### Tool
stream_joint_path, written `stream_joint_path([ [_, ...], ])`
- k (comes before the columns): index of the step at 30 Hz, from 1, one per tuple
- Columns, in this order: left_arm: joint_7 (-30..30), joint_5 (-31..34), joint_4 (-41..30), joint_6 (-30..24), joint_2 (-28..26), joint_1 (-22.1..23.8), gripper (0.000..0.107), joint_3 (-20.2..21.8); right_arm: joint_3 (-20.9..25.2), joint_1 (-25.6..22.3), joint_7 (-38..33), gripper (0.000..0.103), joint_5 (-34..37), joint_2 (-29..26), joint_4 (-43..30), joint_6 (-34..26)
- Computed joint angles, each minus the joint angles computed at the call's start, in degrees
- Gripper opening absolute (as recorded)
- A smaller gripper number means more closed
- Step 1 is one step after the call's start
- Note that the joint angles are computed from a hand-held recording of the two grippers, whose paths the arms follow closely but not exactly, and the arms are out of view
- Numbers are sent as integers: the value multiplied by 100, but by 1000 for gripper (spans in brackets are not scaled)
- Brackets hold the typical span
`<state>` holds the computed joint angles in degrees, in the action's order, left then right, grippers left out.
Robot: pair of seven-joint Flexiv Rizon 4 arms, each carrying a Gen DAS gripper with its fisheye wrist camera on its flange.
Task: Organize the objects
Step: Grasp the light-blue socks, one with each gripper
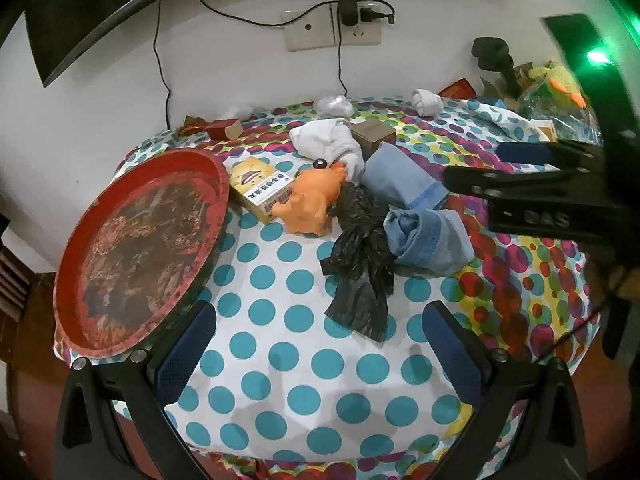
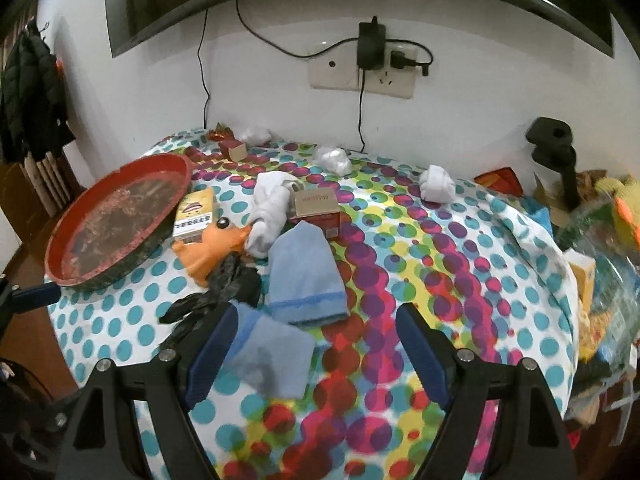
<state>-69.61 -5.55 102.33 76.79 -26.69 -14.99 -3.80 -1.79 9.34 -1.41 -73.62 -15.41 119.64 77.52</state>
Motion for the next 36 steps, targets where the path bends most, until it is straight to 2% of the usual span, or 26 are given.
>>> stream_joint_path([
  [4, 128, -17, -47, 39, -83, 39, 103, -90, 19, 9, -586, 83, 619, -372, -263, 46],
  [11, 360, -69, -214, 46, -266, 37, 103, -193, -240, 244, -1367, 83, 1482, -830, -568, 326],
  [16, 667, -136, -147, 299, -326, 95, 103, -363, -302, 385, -2045, 83, 2160, -1139, -823, 359],
  [18, 742, -118, -187, 338, -369, 47, 103, -338, -341, 449, -2276, 76, 2399, -1252, -922, 377],
  [20, 862, -138, -183, 405, -404, 68, 103, -408, -35, 274, -2779, 42, 2926, -1422, -1102, 335],
  [21, 874, -130, -212, 386, -420, 27, 103, -374, 121, 179, -2990, 39, 3183, -1482, -1163, 331],
  [22, 881, -113, -244, 361, -440, -19, 103, -335, 90, 204, -3027, 38, 3272, -1508, -1166, 403],
  [27, 1087, -151, -349, 296, -525, -35, 103, -433, -534, 663, -2964, 29, 3375, -1369, -874, 838],
  [32, 1345, -310, -467, 220, -633, 17, 103, -647, -1536, 1365, -2650, 28, 3292, -938, -196, 1138],
  [36, 1370, -291, -697, 139, -779, -166, 103, -550, -2440, 1976, -2289, 28, 3046, -586, 438, 1463],
])
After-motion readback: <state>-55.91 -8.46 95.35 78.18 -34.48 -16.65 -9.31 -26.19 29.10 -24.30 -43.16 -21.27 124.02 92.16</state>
